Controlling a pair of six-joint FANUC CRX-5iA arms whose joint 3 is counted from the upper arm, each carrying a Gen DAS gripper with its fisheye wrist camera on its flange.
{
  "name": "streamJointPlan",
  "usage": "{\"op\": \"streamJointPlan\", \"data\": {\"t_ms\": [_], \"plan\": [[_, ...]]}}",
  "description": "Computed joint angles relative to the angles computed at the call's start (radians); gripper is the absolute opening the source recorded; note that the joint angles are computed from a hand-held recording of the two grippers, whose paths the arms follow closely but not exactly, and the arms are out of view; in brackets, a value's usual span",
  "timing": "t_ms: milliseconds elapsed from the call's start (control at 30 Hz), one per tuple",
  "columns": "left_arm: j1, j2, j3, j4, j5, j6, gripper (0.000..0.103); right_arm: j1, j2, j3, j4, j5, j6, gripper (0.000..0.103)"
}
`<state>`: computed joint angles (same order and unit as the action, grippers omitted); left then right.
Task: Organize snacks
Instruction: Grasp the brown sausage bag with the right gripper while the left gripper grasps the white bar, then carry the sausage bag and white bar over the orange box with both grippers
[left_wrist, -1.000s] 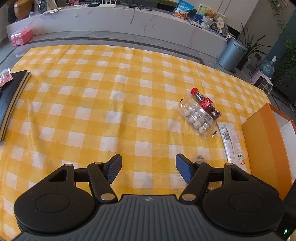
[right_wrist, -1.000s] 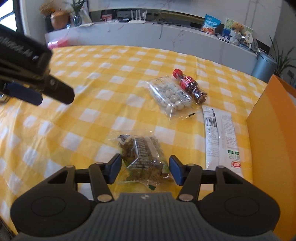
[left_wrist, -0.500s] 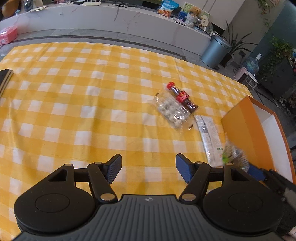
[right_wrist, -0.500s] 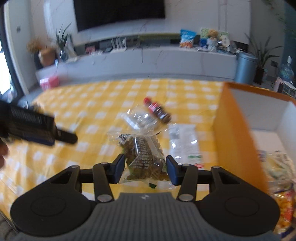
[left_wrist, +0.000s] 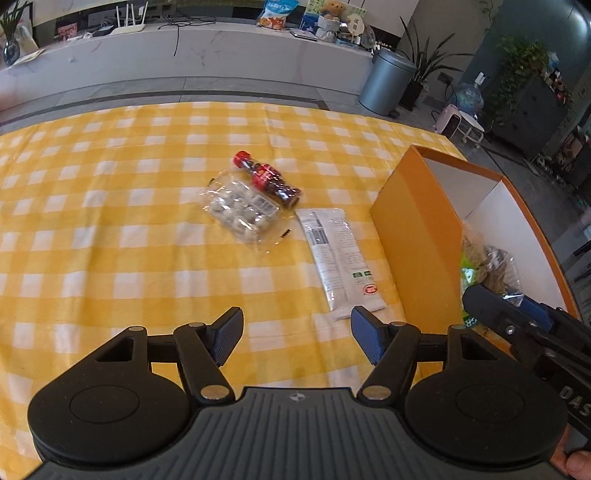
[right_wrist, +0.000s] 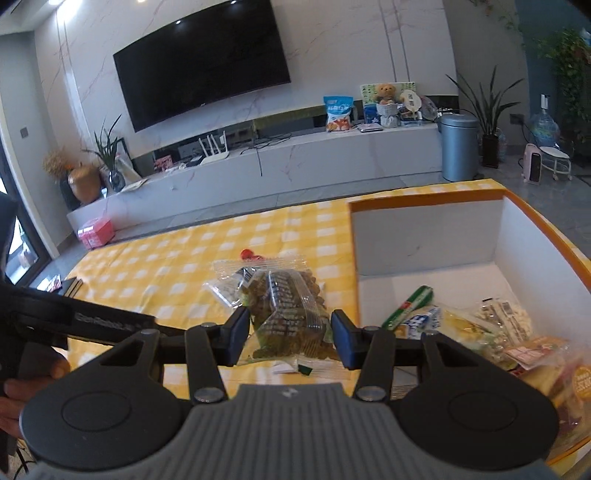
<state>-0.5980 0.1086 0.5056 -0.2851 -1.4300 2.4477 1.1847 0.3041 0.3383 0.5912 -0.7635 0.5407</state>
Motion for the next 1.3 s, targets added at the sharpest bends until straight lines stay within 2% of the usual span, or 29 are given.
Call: {"op": "streamJointPlan", "data": {"t_ms": [133, 267, 367, 467, 600, 700, 867, 1100, 1233, 1300], "plan": [[-0.010, 0.049, 0.030, 0.004, 0.030, -0.041, 0.079, -0.020, -0.038, -0.057, -0.009, 0.087, -0.054, 0.047], [0.001, 0.122, 0.083, 0.030, 0.011, -0.045, 0.079, -0.026, -0.067, -0.119, 0.088, 0.136, -0.171, 0.047], [0.007, 0.163, 0.106, 0.046, 0.020, -0.033, 0.079, -0.024, -0.069, -0.135, 0.215, 0.082, -0.353, 0.047], [-0.002, 0.214, 0.157, 0.033, 0.004, -0.040, 0.079, -0.026, -0.083, -0.172, 0.342, 0.056, -0.438, 0.047], [-0.012, 0.295, 0.258, 0.014, -0.067, -0.022, 0.079, -0.042, -0.108, -0.210, 0.365, 0.076, -0.495, 0.048], [-0.025, 0.359, 0.353, -0.039, -0.152, 0.006, 0.076, -0.044, -0.102, -0.205, 0.360, 0.059, -0.498, 0.048], [-0.021, 0.416, 0.434, -0.083, -0.214, 0.004, 0.075, -0.048, -0.101, -0.203, 0.336, 0.061, -0.483, 0.048], [-0.011, 0.438, 0.464, -0.114, -0.220, -0.008, 0.079, -0.047, -0.090, -0.182, 0.300, 0.050, -0.450, 0.048], [-0.033, 0.400, 0.407, -0.139, -0.188, -0.029, 0.063, -0.052, -0.080, -0.156, 0.282, 0.042, -0.417, 0.048], [-0.035, 0.366, 0.360, -0.129, -0.167, -0.025, 0.061, -0.046, -0.075, -0.142, 0.259, 0.031, -0.379, 0.048]]}}
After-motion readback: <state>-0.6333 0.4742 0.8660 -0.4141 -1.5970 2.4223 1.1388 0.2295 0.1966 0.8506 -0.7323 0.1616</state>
